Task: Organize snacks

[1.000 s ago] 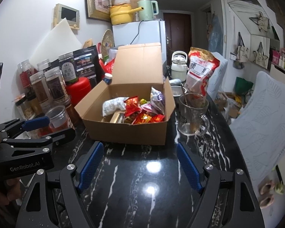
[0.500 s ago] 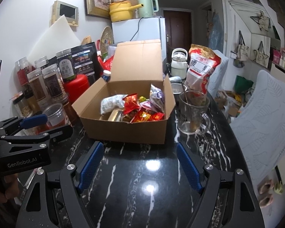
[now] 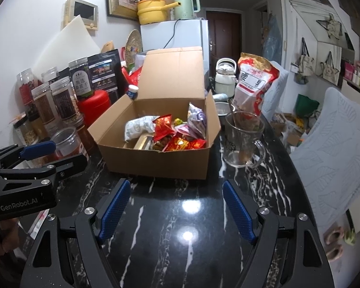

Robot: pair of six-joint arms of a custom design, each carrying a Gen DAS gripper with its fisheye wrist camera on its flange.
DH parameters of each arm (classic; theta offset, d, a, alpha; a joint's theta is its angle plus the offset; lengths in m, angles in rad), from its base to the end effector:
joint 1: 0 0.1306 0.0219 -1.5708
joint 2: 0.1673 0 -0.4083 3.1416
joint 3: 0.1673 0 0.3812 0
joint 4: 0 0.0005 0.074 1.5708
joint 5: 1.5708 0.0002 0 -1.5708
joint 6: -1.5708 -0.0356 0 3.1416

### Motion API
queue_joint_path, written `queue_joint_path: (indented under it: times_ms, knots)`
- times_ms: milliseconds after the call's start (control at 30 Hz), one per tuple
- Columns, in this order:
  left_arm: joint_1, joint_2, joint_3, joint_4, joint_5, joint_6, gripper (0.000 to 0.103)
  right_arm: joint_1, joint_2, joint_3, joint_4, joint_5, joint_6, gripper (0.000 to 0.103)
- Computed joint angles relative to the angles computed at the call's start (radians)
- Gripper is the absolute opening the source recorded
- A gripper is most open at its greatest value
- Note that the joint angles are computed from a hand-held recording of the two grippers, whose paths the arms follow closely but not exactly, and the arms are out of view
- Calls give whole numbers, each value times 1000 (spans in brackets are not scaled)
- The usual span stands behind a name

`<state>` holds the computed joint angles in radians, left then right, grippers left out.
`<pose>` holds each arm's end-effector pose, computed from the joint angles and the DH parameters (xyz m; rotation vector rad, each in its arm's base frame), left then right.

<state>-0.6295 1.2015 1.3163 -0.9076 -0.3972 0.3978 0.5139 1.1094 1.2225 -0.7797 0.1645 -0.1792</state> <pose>0.3259 -0.2209 0.4980 0.0768 2.2869 -0.0596 0.3235 0.1754 0.4968 -0.2837 2.2158 0.1951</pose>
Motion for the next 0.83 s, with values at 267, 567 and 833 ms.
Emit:
queue_joint_path:
  times_ms: [267, 567, 833]
  knots:
    - [3, 6, 5, 0, 3, 0, 79, -6, 1, -3, -1, -9, -3, 80]
    - [4, 14, 7, -3, 17, -2, 79, -13, 3, -4, -1, -16, -4, 80]
    - [15, 21, 3, 3, 48, 4, 79, -23, 13, -4, -4, -26, -7, 80]
